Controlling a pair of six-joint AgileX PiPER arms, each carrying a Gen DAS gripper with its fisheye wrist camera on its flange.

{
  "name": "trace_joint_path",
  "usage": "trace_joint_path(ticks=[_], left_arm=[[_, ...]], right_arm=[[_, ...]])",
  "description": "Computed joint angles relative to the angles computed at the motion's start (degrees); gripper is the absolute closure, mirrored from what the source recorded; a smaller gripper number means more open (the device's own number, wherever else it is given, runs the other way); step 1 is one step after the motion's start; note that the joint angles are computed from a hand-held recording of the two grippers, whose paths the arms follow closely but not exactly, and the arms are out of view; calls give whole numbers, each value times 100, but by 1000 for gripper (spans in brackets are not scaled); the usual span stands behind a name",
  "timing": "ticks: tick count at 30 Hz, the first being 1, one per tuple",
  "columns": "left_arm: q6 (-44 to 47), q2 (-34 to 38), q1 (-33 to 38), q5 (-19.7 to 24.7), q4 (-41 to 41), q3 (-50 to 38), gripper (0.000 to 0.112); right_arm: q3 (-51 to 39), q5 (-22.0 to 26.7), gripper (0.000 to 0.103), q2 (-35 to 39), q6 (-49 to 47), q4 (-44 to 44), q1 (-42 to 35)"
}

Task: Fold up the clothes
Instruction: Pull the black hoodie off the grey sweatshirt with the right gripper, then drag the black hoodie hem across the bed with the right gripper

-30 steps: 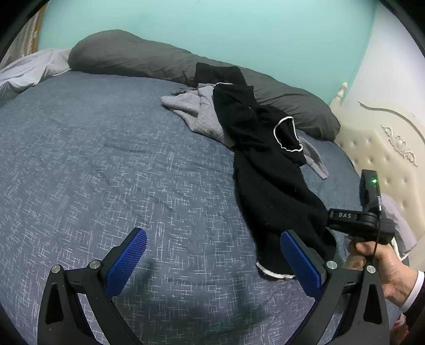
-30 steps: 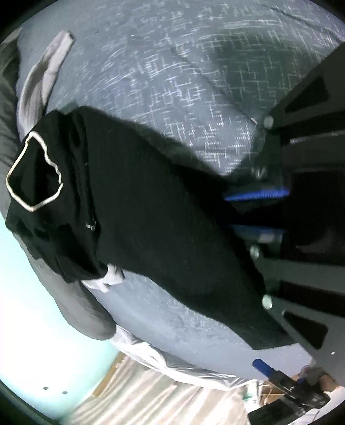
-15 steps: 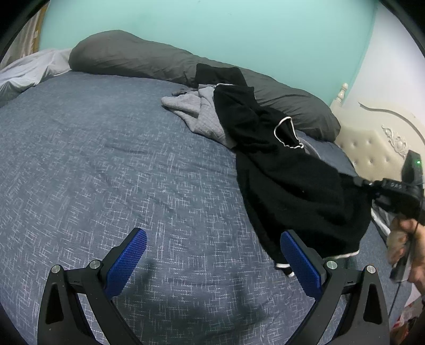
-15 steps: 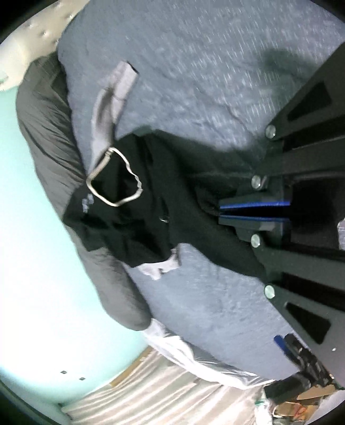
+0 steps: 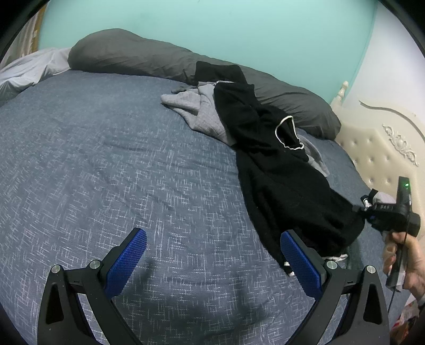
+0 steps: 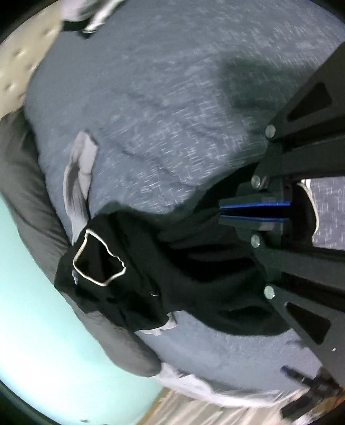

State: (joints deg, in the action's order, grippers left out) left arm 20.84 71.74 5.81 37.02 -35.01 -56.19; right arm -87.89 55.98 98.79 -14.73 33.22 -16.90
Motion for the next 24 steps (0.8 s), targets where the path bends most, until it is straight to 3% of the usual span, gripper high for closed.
trace_joint_path(ticks=[9,11,13,18,19,20,23,24], left_arm=[[-10,3,3,0,12,-5,10],[-32,19,-16,-15,41,-14,10],[-42,31,-24,-22,50,-13,10],[-75,34,-51,-53,95,8,10],[-78,37,-50,-56,98,10,10],[-77,42,-48,-54,96,7,10],[-70,58,-38,-47,91,-3,10],[-69,62,-37,-46,91,-5,10]], right_arm=[[-355,-209,70,179,131,162,-24],[-689,160,48,473,56,283,22],[-1095,528,48,796,59,251,121],[-1683,753,48,1258,224,-329,469],[-1710,763,51,1310,290,-455,525],[-1610,680,63,1290,277,-483,549],[-1270,509,87,1139,1,-442,552],[-1177,467,90,1078,-98,-460,558]])
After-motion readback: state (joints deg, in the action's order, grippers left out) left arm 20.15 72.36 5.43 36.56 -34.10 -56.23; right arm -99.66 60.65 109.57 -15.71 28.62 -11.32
